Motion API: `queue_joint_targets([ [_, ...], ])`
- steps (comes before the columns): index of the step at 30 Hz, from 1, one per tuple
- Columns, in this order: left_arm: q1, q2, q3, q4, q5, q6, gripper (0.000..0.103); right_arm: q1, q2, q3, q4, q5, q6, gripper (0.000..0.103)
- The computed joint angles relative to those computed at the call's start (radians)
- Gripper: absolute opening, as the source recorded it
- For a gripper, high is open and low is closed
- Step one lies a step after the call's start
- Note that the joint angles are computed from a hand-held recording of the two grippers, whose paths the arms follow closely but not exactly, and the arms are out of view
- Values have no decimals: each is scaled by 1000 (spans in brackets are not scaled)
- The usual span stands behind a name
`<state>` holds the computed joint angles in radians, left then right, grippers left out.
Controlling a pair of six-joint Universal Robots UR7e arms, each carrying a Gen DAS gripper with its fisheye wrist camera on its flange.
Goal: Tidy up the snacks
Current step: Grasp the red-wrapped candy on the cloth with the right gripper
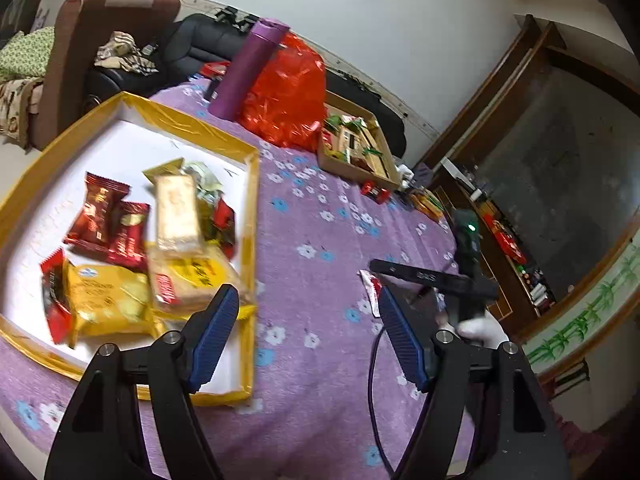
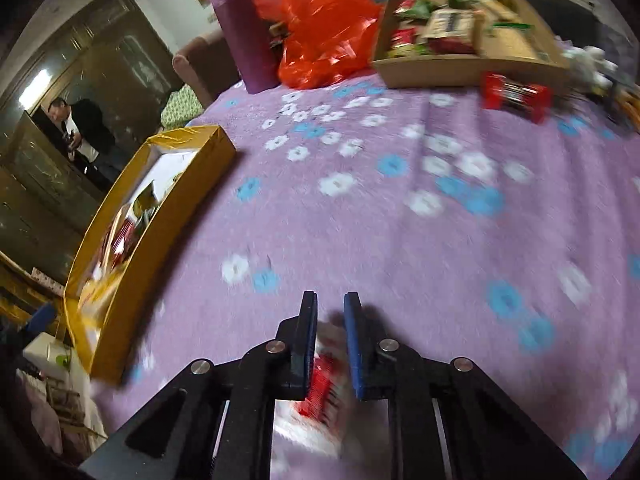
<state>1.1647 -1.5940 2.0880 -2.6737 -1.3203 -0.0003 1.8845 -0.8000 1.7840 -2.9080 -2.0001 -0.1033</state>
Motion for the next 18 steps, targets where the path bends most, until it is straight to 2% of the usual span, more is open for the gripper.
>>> queue_joint_targets([
  [2, -2, 6, 2, 7, -19, 0, 72, -11, -42, 58, -43, -11, 23, 32],
  [3, -4, 9, 2, 14, -28, 2, 72, -25, -69, 89, -64, -11, 46, 34],
  [8, -27, 27, 7, 51, -23, 5, 72, -68, -140, 172, -130, 27, 105, 35],
  [11, -39, 36, 10, 56, -16, 1, 72, -77, -138, 179, -141, 65, 104, 36],
  [14, -49, 42, 11, 63, -2, -3, 72, -59, -114, 167, -140, 68, 83, 39],
  [18, -61, 44, 15, 77, 4, 4, 72, -34, -73, 126, -184, 25, 70, 39],
])
